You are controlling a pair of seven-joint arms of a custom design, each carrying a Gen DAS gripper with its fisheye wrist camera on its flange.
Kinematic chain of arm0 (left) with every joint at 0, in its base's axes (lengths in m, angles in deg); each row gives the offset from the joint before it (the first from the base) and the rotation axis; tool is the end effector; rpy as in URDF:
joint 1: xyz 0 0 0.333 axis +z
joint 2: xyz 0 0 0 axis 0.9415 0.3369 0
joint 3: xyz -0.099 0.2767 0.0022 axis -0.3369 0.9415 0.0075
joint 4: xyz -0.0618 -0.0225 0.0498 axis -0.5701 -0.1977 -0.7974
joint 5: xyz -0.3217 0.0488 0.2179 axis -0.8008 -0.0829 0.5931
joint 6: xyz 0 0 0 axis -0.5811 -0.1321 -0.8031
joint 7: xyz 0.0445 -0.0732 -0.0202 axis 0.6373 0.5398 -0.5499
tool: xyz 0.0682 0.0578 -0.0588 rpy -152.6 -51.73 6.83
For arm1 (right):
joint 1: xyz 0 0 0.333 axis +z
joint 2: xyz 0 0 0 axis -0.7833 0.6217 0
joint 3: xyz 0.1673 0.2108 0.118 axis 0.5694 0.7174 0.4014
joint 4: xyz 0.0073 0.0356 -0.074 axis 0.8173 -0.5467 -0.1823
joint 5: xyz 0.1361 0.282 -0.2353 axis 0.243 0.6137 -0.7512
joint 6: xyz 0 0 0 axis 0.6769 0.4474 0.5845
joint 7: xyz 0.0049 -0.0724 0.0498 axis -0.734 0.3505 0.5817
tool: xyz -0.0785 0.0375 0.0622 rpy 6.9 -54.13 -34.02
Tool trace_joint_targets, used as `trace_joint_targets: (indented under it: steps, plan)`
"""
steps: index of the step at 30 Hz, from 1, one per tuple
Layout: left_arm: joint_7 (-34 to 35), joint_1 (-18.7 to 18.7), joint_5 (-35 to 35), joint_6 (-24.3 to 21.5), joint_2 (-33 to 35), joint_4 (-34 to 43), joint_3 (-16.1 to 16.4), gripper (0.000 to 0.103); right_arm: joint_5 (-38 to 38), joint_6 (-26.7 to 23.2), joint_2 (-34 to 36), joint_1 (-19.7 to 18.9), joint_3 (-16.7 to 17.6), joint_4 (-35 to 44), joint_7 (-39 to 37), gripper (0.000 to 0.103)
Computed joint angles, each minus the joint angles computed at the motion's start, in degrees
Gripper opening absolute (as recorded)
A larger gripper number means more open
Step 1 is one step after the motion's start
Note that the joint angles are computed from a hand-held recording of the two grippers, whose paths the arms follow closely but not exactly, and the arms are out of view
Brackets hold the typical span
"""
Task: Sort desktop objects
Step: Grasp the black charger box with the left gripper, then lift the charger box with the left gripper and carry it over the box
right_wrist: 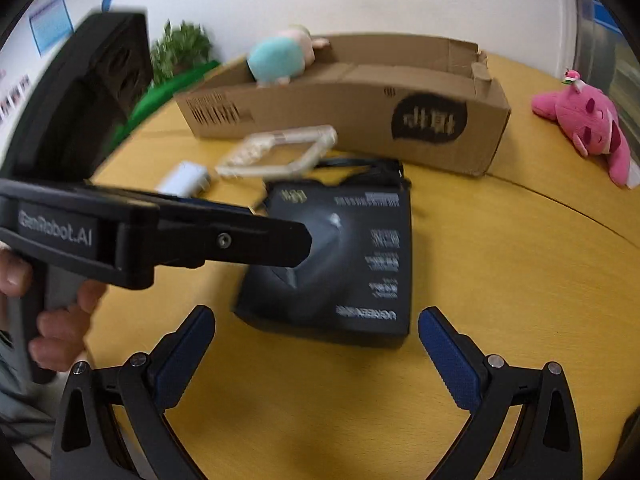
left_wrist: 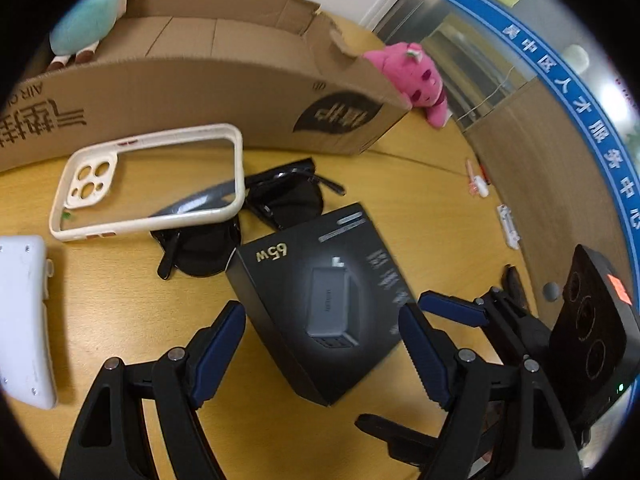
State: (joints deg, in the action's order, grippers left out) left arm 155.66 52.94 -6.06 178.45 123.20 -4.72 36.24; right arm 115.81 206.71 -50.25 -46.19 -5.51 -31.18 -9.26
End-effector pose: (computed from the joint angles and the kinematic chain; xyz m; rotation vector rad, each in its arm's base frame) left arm 0.6406 -0.3724 0.4029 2.0380 -2.0769 0.9765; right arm 0.6371 0.1237 0.3937 -2.3336 0.9966 -0.1343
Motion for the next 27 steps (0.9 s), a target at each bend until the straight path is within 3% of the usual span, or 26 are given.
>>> trace_joint_targets:
  steps: [2, 5, 8, 11, 13, 18, 21, 27]
  plan:
    - [-0.4, 0.1, -0.2, -1.2, 0.8, 0.6, 0.1, 0.068, -1.2, -1.9, 1.2, 0.3, 0.0, 1.3, 1.4, 0.103]
    - [-2.6, -0.4, 1.2, -0.3, -0.8, -2.2, 1.5, 0.068, 2.7, -5.0, 0.2, -0.9, 1.3, 0.4, -3.3, 0.103]
    - [0.9, 3.1, -3.5, 1.5, -2.1, -5.5, -1.8, 0.068, 3.2, -0.2, -0.5, 0.1, 0.5, -1.8, -4.3, 0.103]
    - [5.9, 4.9, -7.0, 3.8, -2.1, -7.3, -4.4, 0.066, -2.1, 0.4, 2.0, 1.5, -0.7, -0.3, 0.8, 0.102]
    - [8.5, 5.3, -8.5, 3.7, -1.6, -6.7, -5.3, 0.060, -3.5, 3.7, 1.3, 2.2, -0.1, -2.1, 0.9, 0.094]
    - [5.2, 1.1, -3.0, 7.0, -5.6, -9.9, -0.5, 0.041, -7.7, 10.2, -0.2, 3.8, -0.1, -4.8, 8.1, 0.086]
    - [3.4, -1.0, 2.1, 10.9, -10.0, -13.5, 1.9, 0.038, -6.2, 13.8, -2.8, 3.3, 1.1, -6.9, 7.2, 0.080]
    - [-5.6, -5.8, 17.6, 18.4, -17.5, -17.5, 8.7, 0.038, -3.2, 21.7, -7.2, 4.8, 2.2, -6.7, 4.9, 0.080]
